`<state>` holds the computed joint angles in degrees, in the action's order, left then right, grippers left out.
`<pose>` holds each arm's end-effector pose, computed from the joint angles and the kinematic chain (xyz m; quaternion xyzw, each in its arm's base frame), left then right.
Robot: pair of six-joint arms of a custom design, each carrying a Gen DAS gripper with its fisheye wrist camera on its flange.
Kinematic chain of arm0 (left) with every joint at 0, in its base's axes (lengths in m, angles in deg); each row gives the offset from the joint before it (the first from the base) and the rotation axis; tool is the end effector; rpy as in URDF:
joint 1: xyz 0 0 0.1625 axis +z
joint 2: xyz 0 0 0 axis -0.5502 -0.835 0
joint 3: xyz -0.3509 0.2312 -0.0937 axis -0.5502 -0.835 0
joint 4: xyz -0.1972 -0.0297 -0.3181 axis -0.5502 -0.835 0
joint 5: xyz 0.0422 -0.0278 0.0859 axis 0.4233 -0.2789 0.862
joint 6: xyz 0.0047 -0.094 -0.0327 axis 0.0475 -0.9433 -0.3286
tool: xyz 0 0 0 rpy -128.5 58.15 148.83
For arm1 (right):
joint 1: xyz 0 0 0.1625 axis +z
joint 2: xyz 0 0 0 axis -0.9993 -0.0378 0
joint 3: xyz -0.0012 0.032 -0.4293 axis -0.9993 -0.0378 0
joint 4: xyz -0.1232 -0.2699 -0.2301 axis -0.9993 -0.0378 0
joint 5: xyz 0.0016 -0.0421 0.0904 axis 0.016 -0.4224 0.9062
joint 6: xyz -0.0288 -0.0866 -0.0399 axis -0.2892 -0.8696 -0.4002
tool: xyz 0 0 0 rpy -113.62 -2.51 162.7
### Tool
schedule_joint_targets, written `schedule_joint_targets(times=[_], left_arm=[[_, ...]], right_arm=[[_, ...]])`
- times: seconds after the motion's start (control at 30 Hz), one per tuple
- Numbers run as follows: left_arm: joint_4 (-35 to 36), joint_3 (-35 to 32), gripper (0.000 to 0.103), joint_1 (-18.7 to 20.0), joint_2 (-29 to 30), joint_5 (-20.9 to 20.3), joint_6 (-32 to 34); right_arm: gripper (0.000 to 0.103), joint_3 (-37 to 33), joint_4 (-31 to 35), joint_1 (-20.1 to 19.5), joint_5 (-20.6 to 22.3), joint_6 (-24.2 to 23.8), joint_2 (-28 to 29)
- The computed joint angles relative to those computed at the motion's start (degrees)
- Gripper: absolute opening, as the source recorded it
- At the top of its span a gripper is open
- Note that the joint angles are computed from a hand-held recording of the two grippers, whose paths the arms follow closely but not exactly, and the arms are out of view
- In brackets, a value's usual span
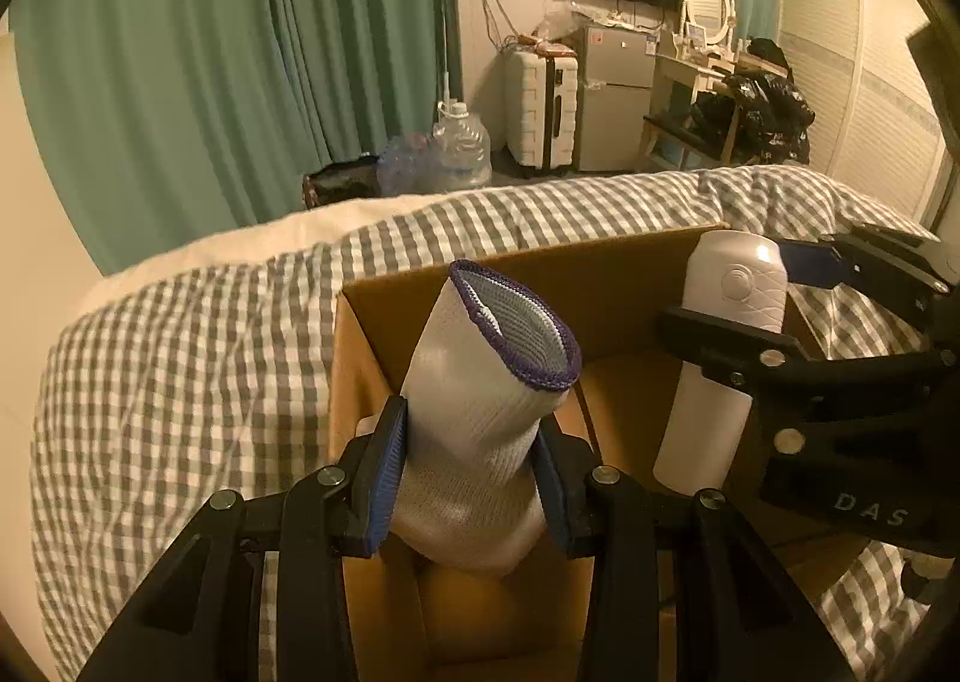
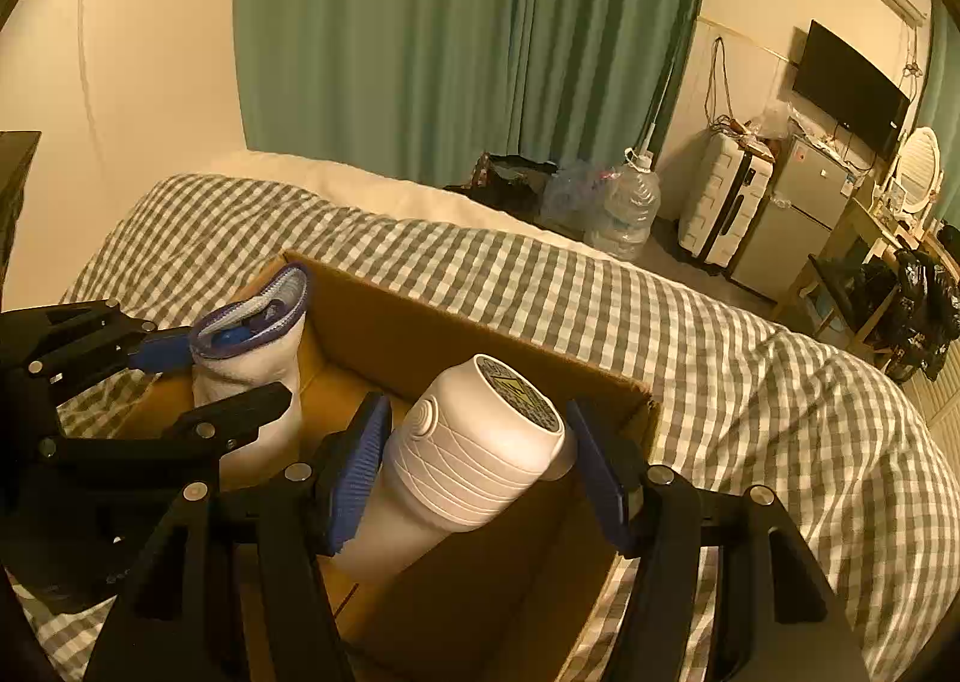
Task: Organize objects
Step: 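Carry the sock and spray bottle into the box and open both tools, then grasp the white plush toy with the left tool while the right tool grasps the tissue pack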
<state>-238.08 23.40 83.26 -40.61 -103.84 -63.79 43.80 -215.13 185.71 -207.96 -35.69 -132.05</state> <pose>-0.3383 -0.6773 0.0462 0.4881 0.8320 -0.1632 0.2072 0.1465 -0.6154 0.2510 0.0763 -0.8209 0.3734 0.4254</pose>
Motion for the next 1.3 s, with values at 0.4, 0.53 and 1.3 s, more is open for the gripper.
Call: schedule_joint_targets(times=[0.4, 0.53, 1.3], left_arm=[[0.48, 8.14, 0.083, -1.11, -9.10, -4.09, -2.09], [-3.40, 12.01, 0.093, -3.36, -13.33, -2.88, -2.47], [-16.30, 46.30, 0.101, -12.65, -37.85, 12.98, -10.56]], right_arm=[[0.082, 3.99, -5.17, 6.73, -6.46, 0.02, -3.96], [0.084, 5.84, -8.43, 11.04, -9.15, -1.23, -5.39], [0.088, 26.76, -7.49, 27.78, -21.40, 10.43, -9.04]])
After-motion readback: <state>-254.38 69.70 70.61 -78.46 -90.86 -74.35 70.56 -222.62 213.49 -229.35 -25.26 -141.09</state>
